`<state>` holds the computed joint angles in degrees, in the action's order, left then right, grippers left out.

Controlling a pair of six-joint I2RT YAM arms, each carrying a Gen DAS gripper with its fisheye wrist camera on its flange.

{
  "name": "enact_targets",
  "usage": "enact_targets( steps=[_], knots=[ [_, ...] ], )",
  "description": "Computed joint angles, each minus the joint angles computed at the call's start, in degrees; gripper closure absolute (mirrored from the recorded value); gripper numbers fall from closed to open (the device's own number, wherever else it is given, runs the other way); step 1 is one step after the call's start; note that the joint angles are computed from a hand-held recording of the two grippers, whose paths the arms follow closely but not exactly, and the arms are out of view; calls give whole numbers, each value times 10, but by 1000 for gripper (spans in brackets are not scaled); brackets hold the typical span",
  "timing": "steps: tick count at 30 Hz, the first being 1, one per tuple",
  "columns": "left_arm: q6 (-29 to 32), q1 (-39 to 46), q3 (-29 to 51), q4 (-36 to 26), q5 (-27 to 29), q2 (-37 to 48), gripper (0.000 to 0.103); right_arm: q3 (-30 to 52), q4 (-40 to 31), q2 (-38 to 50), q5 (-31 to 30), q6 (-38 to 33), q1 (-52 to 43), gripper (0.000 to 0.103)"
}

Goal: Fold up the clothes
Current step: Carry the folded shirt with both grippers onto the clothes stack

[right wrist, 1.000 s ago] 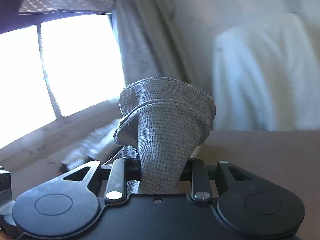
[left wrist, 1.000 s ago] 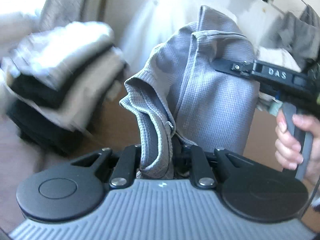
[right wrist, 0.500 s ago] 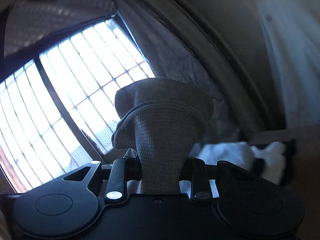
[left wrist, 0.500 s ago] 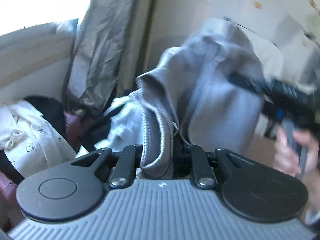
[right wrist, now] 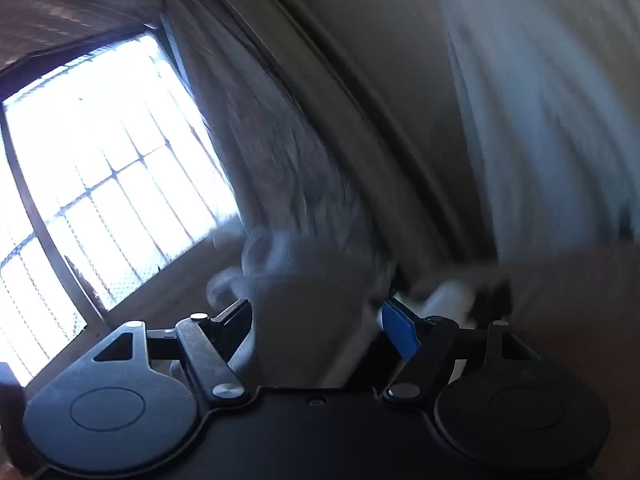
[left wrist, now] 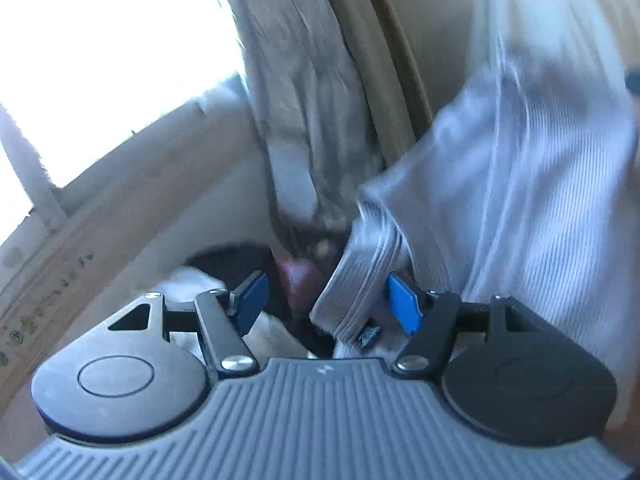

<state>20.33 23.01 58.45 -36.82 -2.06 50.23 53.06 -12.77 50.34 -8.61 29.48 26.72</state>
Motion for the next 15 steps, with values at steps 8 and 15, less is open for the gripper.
enact_targets(
  steps=[8, 15],
  knots=[
    [-11, -67, 70, -100, 106, 24, 41, 147, -63, 167, 106, -171, 88, 73],
    [-98, -11, 55, -58, 99, 128, 43, 219, -88, 264, 148, -220, 107, 62]
  ],
)
